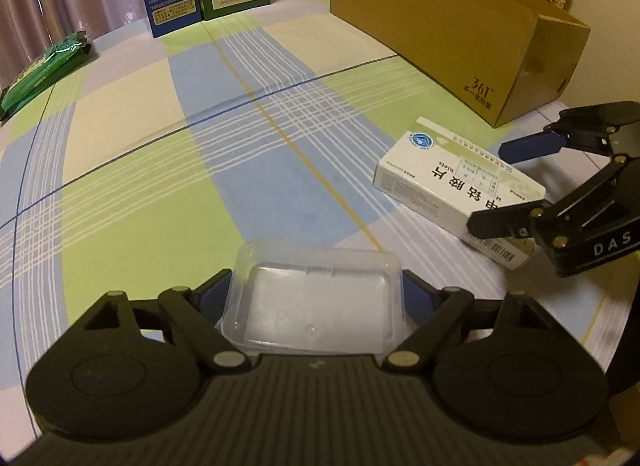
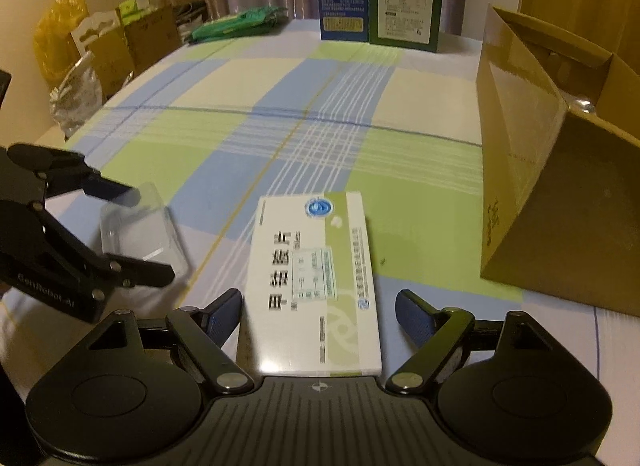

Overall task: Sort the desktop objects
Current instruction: 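Lift the plastic tray and medicine box off the table with both tools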

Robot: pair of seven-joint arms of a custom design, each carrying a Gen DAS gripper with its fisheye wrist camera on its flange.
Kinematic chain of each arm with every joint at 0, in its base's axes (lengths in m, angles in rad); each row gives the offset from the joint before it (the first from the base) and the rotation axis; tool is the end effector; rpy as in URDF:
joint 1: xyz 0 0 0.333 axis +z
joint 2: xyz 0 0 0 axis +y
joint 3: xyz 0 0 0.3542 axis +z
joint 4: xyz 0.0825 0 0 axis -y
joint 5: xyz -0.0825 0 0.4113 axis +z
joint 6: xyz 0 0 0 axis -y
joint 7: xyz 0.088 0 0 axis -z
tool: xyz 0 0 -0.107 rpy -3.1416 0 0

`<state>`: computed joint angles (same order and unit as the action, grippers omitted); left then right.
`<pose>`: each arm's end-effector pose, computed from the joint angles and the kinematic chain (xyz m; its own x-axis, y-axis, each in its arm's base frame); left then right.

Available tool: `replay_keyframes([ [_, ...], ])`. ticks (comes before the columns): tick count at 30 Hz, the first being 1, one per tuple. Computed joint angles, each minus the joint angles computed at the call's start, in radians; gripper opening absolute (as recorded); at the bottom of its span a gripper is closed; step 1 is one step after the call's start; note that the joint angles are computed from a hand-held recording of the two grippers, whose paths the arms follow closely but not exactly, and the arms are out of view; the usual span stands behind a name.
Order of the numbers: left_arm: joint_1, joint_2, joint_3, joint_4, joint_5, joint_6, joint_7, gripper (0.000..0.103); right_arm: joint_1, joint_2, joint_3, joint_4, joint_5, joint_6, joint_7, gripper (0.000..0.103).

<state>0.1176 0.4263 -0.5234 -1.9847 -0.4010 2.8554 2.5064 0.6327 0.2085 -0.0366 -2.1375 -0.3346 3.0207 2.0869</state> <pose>0.6432 -0.2222 0.3389 -0.7771 -0.6294 0.0024 -0.5186 0.6382 -0.5690 0.5138 0.3794 0.4019 0.4149 -0.9066 -0.0774 -0.7277 -0.2795 -0.6263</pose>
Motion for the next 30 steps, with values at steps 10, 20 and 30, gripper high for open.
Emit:
replay_keyframes([
  [10, 0.013, 0.009, -0.016, -0.002, 0.001, 0.02, 0.005, 0.083, 0.012, 0.034, -0.009, 0.024, 0.047, 0.021, -0.042, 0.081],
  [20, 0.026, 0.018, -0.033, -0.003, 0.018, 0.035, -0.001, 0.084, 0.055, 0.057, -0.05, 0.046, 0.035, 0.009, -0.029, 0.081],
  [30, 0.013, 0.022, -0.019, -0.004, 0.072, 0.043, -0.052, 0.083, 0.087, 0.056, -0.084, 0.047, -0.036, -0.005, 0.025, 0.077],
])
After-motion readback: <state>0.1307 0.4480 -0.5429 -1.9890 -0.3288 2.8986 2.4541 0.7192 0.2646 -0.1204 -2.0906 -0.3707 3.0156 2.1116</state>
